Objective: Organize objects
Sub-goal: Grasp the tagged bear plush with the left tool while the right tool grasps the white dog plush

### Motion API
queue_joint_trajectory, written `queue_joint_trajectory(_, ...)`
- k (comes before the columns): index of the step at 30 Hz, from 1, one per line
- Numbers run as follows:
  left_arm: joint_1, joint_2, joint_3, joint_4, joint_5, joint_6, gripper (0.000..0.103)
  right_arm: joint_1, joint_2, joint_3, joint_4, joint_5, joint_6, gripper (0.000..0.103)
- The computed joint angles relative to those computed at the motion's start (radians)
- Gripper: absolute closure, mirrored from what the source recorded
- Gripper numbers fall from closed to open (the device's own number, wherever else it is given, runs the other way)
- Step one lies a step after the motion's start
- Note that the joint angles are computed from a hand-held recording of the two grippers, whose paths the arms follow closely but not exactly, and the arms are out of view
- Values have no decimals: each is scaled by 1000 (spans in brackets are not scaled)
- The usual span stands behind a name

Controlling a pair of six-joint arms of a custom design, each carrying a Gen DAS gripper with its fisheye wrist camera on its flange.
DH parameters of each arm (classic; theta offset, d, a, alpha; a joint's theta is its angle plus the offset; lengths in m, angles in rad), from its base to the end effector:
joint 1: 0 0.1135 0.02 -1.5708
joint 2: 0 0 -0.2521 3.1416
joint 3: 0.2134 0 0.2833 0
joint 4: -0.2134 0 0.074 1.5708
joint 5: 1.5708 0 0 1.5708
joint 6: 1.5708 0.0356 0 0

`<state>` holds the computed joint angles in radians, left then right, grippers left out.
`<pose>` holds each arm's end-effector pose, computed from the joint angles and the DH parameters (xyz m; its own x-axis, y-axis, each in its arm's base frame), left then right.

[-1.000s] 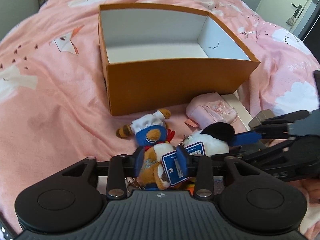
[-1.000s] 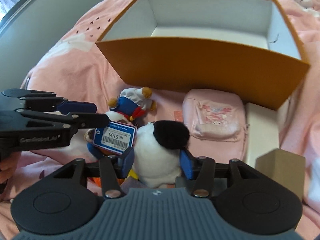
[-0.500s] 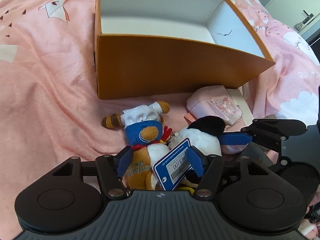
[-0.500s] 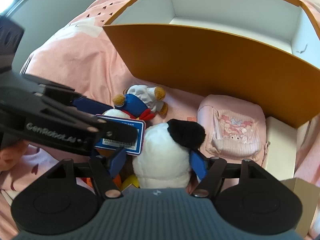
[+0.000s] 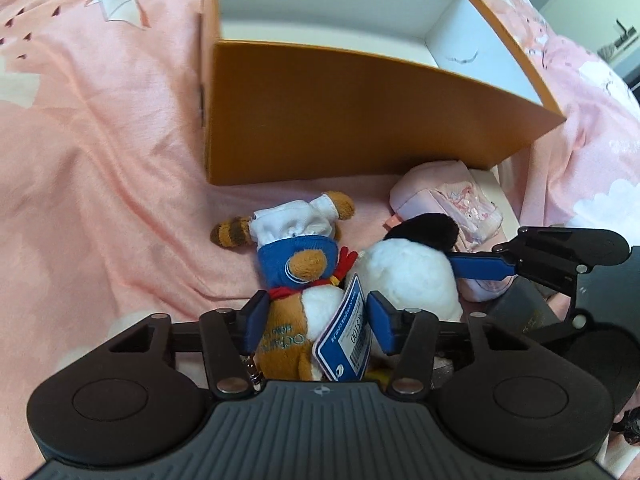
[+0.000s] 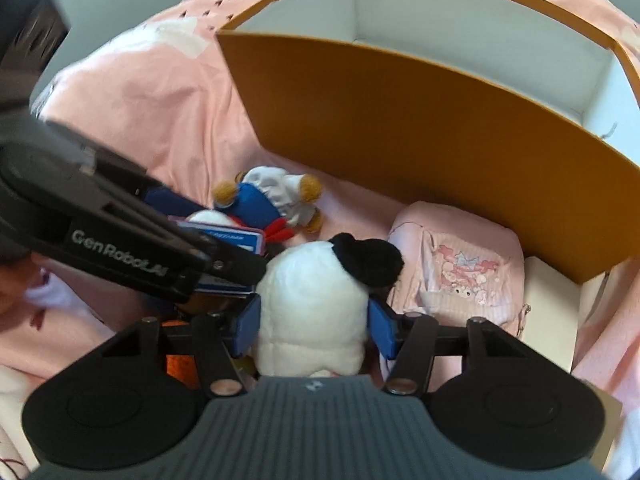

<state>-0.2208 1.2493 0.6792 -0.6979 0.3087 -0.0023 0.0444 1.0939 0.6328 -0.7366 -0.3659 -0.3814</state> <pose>0.2298 -0.0627 0.1508 -0.9320 0.2070 -0.2975 0.2949 0.9102 -0.2907 0.2172 0.0224 0.1681 -0.7995 -0.3834 -0.4623 -0.5057 0.8451 0.1736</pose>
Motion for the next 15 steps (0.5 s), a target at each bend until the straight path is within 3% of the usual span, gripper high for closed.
queue_joint_trajectory(9,91,-186,-74,-11,87,13,58,-126,-62,49,-66,-117,4,49)
queue_joint_trajectory(15,110,-200,-71,-31,82,36,58,-221,-19,122,-132,-235,23,50)
